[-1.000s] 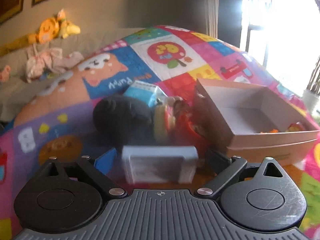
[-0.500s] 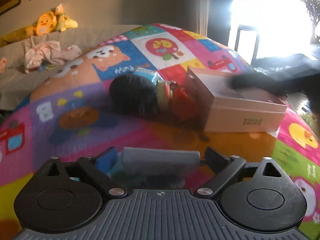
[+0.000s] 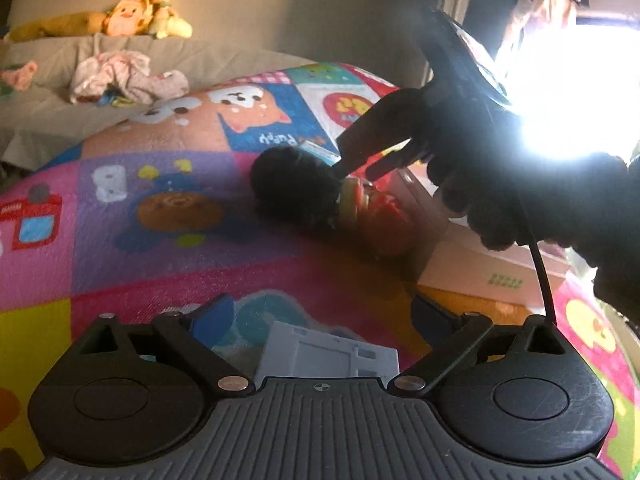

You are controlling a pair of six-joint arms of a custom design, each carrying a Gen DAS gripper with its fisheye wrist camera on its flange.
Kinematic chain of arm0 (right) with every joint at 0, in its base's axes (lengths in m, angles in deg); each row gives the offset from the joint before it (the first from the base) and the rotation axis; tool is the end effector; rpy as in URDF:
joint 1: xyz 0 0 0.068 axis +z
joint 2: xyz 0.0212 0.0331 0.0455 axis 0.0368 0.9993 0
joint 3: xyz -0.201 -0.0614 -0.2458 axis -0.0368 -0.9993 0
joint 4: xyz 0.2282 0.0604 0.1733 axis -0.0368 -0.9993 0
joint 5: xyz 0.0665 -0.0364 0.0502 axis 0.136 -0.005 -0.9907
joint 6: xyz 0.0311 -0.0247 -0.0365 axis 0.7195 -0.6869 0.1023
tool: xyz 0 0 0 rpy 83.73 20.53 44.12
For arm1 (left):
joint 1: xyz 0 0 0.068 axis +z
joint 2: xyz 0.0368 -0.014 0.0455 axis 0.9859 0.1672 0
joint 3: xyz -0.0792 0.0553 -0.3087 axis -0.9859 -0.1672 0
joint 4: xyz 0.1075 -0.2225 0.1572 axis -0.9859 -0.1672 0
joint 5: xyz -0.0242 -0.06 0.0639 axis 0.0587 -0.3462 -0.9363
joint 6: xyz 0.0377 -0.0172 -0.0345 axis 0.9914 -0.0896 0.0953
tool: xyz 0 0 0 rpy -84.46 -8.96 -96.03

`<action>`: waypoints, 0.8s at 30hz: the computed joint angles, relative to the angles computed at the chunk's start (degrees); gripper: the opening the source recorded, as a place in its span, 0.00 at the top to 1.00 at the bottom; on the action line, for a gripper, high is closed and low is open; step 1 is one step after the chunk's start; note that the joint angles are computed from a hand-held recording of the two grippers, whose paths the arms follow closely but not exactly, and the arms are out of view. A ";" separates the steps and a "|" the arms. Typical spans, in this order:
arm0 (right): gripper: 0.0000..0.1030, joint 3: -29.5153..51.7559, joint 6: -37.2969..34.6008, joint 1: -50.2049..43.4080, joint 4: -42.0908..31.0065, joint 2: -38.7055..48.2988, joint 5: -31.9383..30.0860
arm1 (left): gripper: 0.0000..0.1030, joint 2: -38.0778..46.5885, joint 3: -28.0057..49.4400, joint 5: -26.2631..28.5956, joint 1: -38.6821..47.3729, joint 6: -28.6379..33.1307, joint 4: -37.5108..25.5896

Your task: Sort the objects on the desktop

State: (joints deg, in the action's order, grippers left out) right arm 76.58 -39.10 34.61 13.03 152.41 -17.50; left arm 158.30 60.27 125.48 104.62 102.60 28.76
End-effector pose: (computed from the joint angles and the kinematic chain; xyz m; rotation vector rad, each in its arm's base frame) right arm 0.3170 0.1848 0.1595 0.0038 2.4193 -0.0790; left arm 0.1526 0.0383 0.0960 0.3616 2.0849 -0.5960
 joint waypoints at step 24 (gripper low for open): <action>0.42 -13.92 2.05 23.51 -6.95 -17.76 13.20 | 0.01 -4.43 -1.43 0.32 -1.00 5.89 -3.64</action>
State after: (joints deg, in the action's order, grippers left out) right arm 62.66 -37.05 58.12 6.08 134.66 -4.30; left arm 153.87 58.84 125.80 103.62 108.49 25.12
